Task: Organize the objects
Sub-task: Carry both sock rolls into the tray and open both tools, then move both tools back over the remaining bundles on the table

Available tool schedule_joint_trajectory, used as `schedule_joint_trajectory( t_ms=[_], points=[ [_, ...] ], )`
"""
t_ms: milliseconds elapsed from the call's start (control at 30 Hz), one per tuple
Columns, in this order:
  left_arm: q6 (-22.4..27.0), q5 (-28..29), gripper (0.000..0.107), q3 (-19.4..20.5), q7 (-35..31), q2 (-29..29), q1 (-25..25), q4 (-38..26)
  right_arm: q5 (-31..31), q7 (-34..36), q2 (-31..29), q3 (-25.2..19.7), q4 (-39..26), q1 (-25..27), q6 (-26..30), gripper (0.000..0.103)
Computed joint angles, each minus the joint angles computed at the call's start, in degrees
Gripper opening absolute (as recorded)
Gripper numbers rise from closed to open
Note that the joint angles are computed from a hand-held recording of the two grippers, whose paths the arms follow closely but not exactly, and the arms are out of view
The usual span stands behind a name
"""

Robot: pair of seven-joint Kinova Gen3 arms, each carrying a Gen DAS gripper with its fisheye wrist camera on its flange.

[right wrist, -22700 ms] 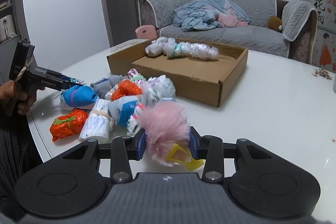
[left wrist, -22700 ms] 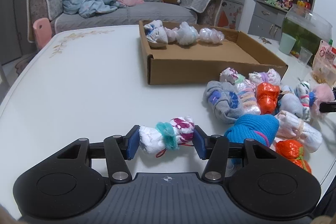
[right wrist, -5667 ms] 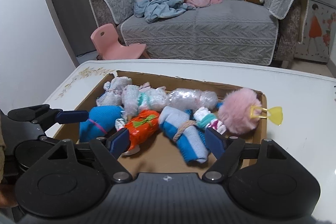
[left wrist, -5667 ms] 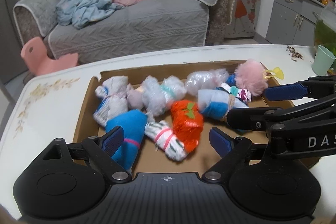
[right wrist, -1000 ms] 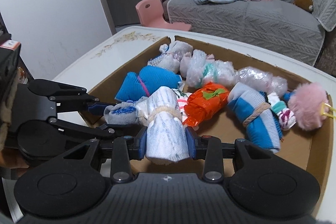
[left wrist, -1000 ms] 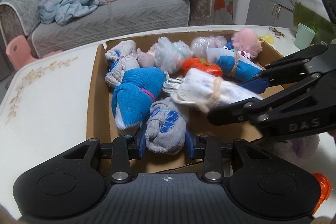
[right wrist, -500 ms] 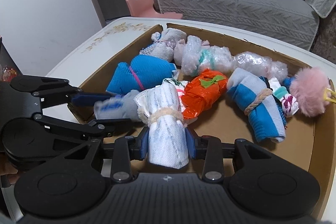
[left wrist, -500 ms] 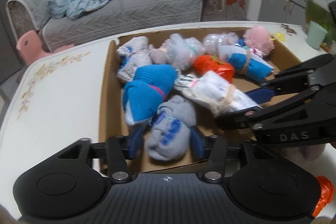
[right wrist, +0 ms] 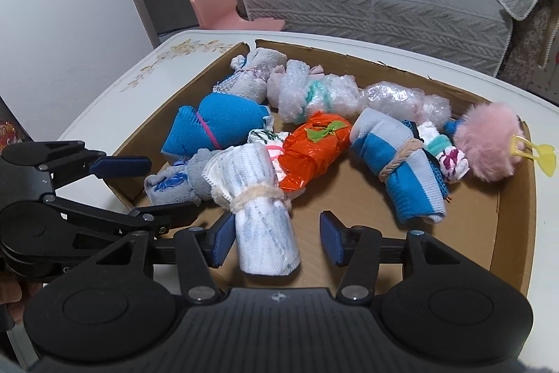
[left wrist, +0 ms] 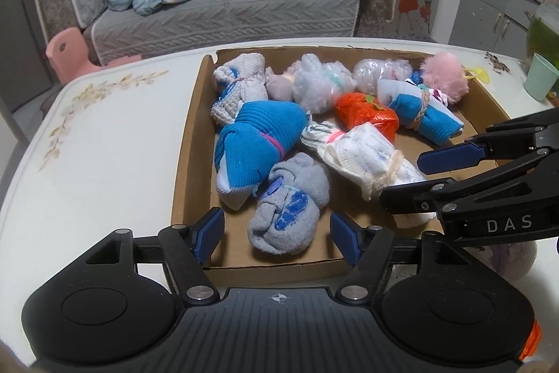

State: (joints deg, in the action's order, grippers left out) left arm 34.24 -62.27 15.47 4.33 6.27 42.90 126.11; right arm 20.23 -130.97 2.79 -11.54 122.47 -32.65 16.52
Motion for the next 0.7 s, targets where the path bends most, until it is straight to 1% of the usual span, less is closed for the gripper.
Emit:
schedule_joint_trajectory(
  t_ms=[200,233,300,400,533,700],
  points=[
    [0.5,1.1,0.075,0.5,0.1,-1.0,-0.1,0.1,2.7,-3.4,-0.7,-0.2,0.0,-0.5,0.8,0.05],
    [1.3,1.2,0.077,0.8,0.3,-1.0,0.2,-0.1,3.3,-4.1,-0.9,-0.3,0.1,-0.6,0.8,0.051],
    [3.3,1.2,0.081,1.3,0.9,-0.8,0.7,-0.5,2.5,-3.5,-1.3,-0.7,0.2,-0.1,0.9,0.052],
    [2.7,1.6,0.082,1.5,1.4,-1.7,0.4,0.1,3.1,-4.3,-1.9,-1.2,0.5,0.2,0.9,0.053],
    [3.9,2.0,0.082,2.4,1.9,-2.4,0.6,0.1,3.3,-4.8,-2.5,-1.8,0.7,0.6,1.0,0.056],
    [5.5,3.0,0.084,3.6,2.3,-3.3,0.9,0.0,4.9,-7.2,-3.6,-3.0,1.2,1.1,1.3,0.058]
  ],
)
